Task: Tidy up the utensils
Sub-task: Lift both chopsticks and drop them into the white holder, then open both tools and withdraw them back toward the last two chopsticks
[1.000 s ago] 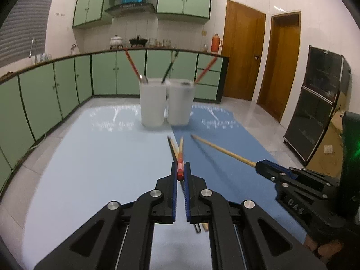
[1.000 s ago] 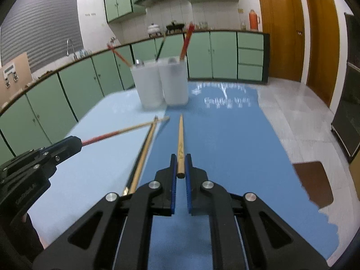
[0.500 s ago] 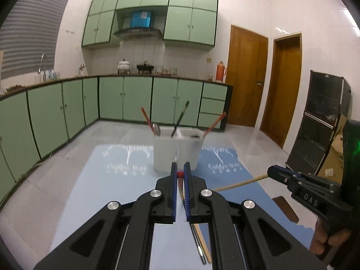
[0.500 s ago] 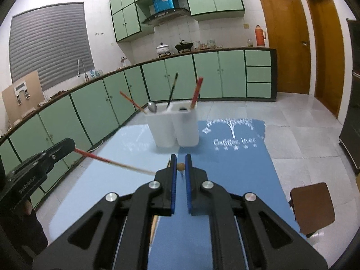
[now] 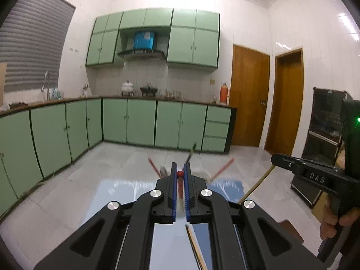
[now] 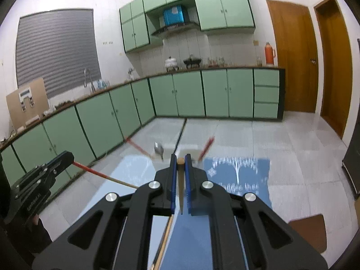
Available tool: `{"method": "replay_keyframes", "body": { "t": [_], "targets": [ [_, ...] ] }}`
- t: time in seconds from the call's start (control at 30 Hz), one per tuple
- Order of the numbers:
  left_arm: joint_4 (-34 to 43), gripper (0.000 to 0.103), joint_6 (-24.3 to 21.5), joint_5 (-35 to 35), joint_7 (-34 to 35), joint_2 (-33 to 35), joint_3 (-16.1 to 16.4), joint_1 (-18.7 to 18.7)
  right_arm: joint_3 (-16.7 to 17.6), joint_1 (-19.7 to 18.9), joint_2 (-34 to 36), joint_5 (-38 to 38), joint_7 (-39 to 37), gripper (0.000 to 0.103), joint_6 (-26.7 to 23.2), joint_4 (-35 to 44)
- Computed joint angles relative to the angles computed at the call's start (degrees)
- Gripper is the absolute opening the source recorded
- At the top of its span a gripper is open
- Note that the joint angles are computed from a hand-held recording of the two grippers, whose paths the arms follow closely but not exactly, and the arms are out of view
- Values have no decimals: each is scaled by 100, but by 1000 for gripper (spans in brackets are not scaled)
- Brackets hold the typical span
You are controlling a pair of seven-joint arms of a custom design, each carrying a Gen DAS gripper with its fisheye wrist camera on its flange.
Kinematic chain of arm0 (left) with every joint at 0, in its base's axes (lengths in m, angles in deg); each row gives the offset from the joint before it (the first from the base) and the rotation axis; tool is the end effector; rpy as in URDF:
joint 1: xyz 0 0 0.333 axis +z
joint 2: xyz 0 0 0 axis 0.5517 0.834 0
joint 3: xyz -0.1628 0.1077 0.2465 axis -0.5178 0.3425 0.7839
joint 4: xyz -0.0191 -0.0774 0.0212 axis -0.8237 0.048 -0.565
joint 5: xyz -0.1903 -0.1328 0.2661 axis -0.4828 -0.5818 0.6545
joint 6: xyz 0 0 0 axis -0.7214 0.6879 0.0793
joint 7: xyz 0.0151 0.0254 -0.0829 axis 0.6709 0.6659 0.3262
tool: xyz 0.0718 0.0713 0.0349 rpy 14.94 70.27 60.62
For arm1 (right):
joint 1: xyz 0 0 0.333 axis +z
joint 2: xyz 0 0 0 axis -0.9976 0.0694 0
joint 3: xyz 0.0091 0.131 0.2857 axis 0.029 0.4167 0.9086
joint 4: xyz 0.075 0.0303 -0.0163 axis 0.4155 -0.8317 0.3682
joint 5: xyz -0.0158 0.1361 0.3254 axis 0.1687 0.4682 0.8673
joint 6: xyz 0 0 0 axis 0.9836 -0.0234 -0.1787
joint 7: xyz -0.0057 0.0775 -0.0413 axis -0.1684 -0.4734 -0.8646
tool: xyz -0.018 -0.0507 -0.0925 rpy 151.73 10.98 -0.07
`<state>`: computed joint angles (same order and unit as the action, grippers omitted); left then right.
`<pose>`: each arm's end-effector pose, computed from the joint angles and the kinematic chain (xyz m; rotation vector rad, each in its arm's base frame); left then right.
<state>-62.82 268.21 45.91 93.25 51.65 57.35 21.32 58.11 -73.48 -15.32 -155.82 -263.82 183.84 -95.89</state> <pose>0.5596 -0.1787 0.5126 -1.2881 1.5845 -1.3180 0.5523 0.1837 0.5269 -1.5147 1.4157 -0.7638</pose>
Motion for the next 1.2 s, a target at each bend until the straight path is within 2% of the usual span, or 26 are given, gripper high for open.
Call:
{"method": "replay_keyframes", "body": {
  "t": [0.17, 0.3, 0.37, 0.47, 0.5, 0.57, 0.6, 0.67, 0.7, 0.77, 0.83, 0.9, 1.03, 1.17, 1.2],
  "targets": [
    [572, 5, 101, 3, 92, 193, 48, -28, -5, -64, 150, -352, 286, 6, 20, 728],
    [1338, 5, -60, -170, 350, 603, 191, -203, -17, -111, 446, -216, 59, 6, -39, 1336],
    [1777, 5, -302, -124, 348, 879, 203, -198, 27, -192, 666, 630, -781, 6, -12, 1498],
    [2357, 5, -692, -178, 461, 1257, 409, -368, 318, -434, 1065, 1806, -2031, 6, -127, 1795],
    [2493, 5, -813, -152, 456, 1349, 444, -395, 385, -478, 1174, 2053, -2300, 6, -173, 1885],
    [2897, 5, -1118, -166, 462, 1624, 662, -570, 753, -716, 1526, 2766, -3144, 6, -374, 2186],
    [3003, 5, -1192, -107, 418, 1706, 662, -557, 898, -796, 1698, 3044, -3496, 6, -480, 2348],
    [3269, 5, -1386, -41, 323, 1910, 800, -643, 989, -803, 1970, 3387, -3911, 6, -611, 2624],
    [3468, 5, -1551, 0, 260, 2046, 854, -669, 1140, -878, 2144, 3625, -4242, 6, -711, 2795],
    [3700, 5, -1750, 158, 123, 2220, 807, -599, 1338, -929, 2396, 3984, -4730, 6, -881, 3045],
    [3935, 6, -2026, 350, 21, 2381, 589, -406, 1601, -1014, 2670, 4368, -5302, 7, -1141, 3328],
    [4049, 6, -2214, 488, -84, 2458, 368, -226, 1585, -949, 2793, 4566, -5500, 10, -1194, 3436],
    [3895, 7, -2156, 727, -236, 2416, 74, 38, 1205, -758, 2674, 4762, -5392, 20, -929, 3149],
    [3451, 8, -1897, 854, -339, 2209, -219, 318, 641, -464, 2364, 4850, -5125, 24, -532, 2613],
    [3312, 9, -1815, 870, -376, 2138, -256, 366, 350, -290, 2227, 4799, -4950, 27, -373, 2391]
  ]
}}
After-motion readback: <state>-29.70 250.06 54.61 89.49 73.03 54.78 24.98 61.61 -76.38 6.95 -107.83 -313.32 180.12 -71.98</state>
